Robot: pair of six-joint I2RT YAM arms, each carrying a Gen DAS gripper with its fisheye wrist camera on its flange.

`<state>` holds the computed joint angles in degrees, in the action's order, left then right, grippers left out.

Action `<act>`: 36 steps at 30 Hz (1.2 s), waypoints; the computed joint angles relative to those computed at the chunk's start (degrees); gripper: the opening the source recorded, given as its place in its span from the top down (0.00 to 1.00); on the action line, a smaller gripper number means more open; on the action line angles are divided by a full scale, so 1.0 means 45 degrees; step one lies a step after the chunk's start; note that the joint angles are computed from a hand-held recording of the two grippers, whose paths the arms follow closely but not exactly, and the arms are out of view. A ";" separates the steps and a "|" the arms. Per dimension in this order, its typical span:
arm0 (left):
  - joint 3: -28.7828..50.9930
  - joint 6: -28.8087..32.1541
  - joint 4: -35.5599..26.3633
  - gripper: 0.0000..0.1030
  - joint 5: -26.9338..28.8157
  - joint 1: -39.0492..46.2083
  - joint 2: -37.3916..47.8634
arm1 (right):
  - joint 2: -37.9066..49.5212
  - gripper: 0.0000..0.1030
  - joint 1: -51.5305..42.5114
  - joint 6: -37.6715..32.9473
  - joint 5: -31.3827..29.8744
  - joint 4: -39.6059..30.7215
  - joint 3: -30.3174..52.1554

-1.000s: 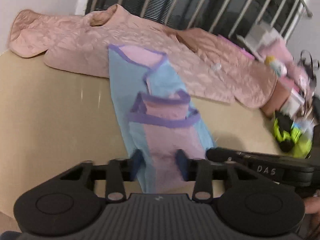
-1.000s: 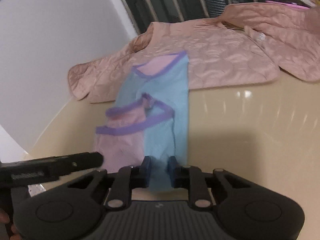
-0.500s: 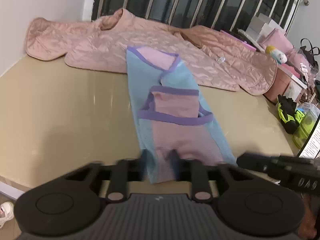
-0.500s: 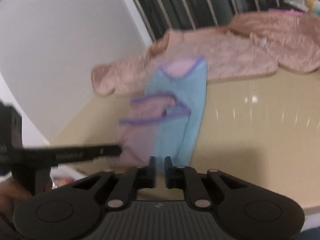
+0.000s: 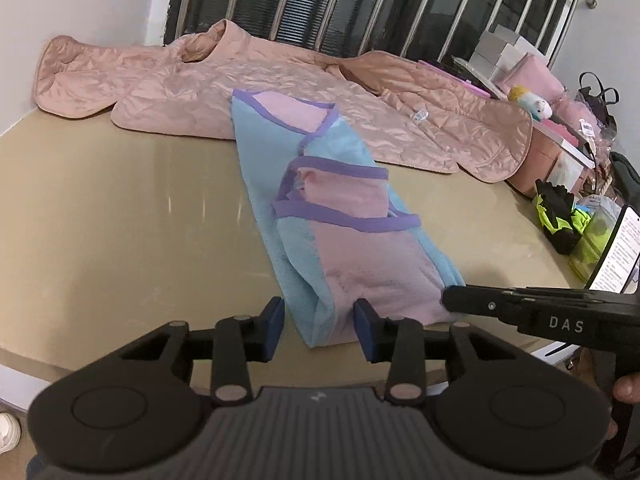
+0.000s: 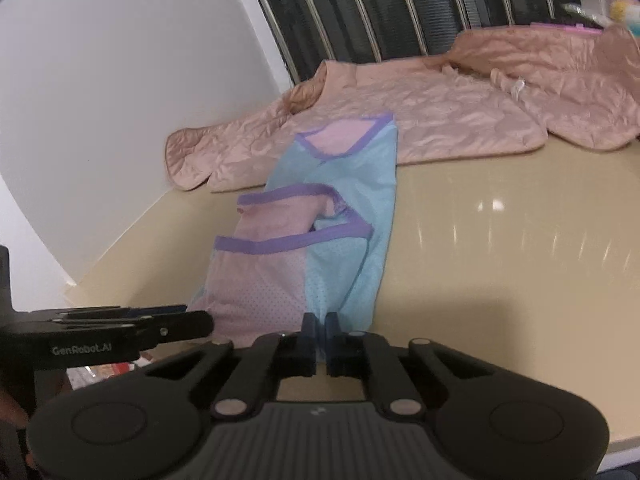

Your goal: Fold clothes

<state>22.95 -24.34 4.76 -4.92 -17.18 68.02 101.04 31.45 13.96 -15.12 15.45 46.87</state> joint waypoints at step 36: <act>0.0092 -0.0743 0.0892 0.98 0.3228 0.1909 -0.0450 | 0.0509 0.97 0.0255 0.1659 -0.0805 0.0851 0.0232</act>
